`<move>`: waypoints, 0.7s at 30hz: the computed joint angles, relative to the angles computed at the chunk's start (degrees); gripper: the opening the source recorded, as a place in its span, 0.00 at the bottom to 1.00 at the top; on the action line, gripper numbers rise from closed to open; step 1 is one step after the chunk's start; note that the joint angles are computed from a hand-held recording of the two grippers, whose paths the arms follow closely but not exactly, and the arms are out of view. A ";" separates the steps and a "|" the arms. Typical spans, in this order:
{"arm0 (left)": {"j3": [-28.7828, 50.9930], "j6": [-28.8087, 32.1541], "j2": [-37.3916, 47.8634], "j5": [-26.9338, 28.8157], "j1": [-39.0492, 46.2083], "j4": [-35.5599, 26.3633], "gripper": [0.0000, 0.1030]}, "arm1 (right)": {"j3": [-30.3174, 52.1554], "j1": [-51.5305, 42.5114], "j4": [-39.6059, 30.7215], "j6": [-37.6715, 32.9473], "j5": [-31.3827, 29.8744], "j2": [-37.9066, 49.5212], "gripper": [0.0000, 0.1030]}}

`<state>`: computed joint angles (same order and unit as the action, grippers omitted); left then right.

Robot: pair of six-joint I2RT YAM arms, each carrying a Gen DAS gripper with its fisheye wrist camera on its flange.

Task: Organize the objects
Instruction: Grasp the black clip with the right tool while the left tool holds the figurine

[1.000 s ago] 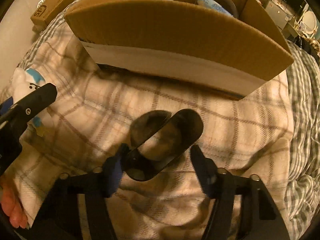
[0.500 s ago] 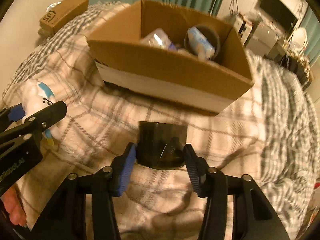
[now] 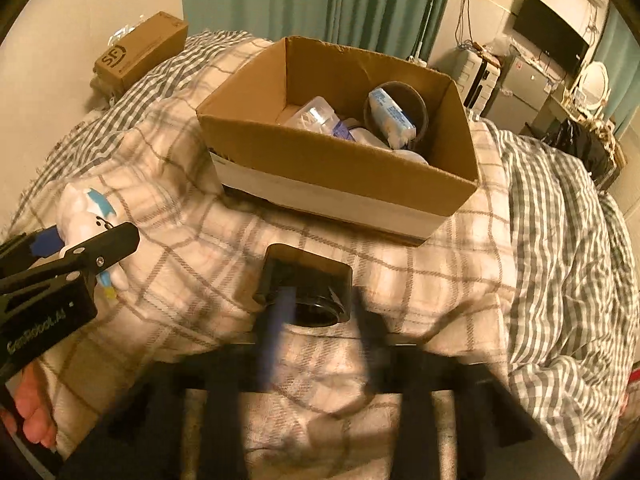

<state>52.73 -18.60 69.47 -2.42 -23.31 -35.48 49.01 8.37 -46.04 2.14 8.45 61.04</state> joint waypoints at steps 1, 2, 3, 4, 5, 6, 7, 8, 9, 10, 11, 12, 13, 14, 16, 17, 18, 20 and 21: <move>-0.01 -0.04 0.37 0.00 0.07 0.06 0.64 | -0.19 -0.10 0.54 0.19 -0.22 0.22 0.57; 0.00 -0.05 0.79 0.01 0.17 0.15 0.64 | -0.24 -0.53 0.91 0.07 -0.91 0.69 0.57; 0.07 -0.07 1.49 0.06 0.21 0.30 0.64 | -0.17 -0.93 1.17 -0.11 -1.58 1.56 0.58; 0.12 0.02 1.94 0.19 0.32 0.37 0.64 | -0.11 -1.40 1.55 -0.31 -2.20 2.77 0.62; 0.22 0.03 2.47 0.17 0.30 0.40 0.64 | -0.13 -1.72 1.99 -0.46 -2.78 4.07 0.64; 0.33 0.04 3.05 0.15 0.23 0.46 0.64 | -0.24 -2.05 2.53 -0.73 -3.50 5.25 0.68; 0.41 0.12 3.61 0.29 0.27 0.56 0.64 | -0.10 -2.34 2.95 -0.97 -4.13 6.88 0.74; 0.47 0.18 3.98 0.37 0.33 0.61 0.64 | 0.16 -2.50 3.14 -1.14 -4.36 8.41 0.78; 0.56 0.16 4.48 0.36 0.32 0.71 0.64 | 0.32 -2.57 3.70 -1.37 -4.69 9.89 0.81; 0.68 0.23 4.87 0.50 0.37 0.81 0.64 | 0.60 -2.66 4.70 -1.64 -5.44 11.60 0.81; 0.74 0.31 5.19 0.60 0.42 0.90 0.64 | 0.92 -2.71 5.05 -1.71 -5.75 12.69 0.81; 0.83 0.38 5.52 0.60 0.39 0.95 0.64 | 1.44 -2.76 5.69 -1.72 -6.21 14.54 0.82; 0.94 0.51 5.88 0.64 0.37 0.98 0.64 | 1.93 -2.83 6.16 -1.66 -6.54 16.17 0.82; 1.01 0.59 6.11 0.65 0.35 1.00 0.64 | 2.31 -2.95 6.62 -1.64 -6.84 17.63 0.82; 1.14 0.70 6.53 0.64 0.24 0.97 0.64 | 3.05 -3.19 7.69 -1.37 -6.79 20.61 0.82; 1.19 0.76 6.71 0.67 0.25 0.97 0.64 | 3.33 -3.17 8.12 -1.11 -6.18 21.72 0.82; 1.19 0.77 6.84 0.65 0.24 0.99 0.64 | 3.63 -3.17 8.23 -0.79 -5.48 22.69 0.82; 1.23 0.74 6.93 0.72 0.29 0.98 0.64 | 3.90 -3.54 7.68 -0.58 -5.48 23.81 0.73; 1.19 0.72 6.88 0.68 0.29 0.97 0.64 | 3.60 -3.61 7.70 -0.52 -5.37 23.43 0.73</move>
<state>53.93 -17.89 76.34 -1.74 -23.02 -34.50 52.61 4.75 -38.35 1.62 3.08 84.47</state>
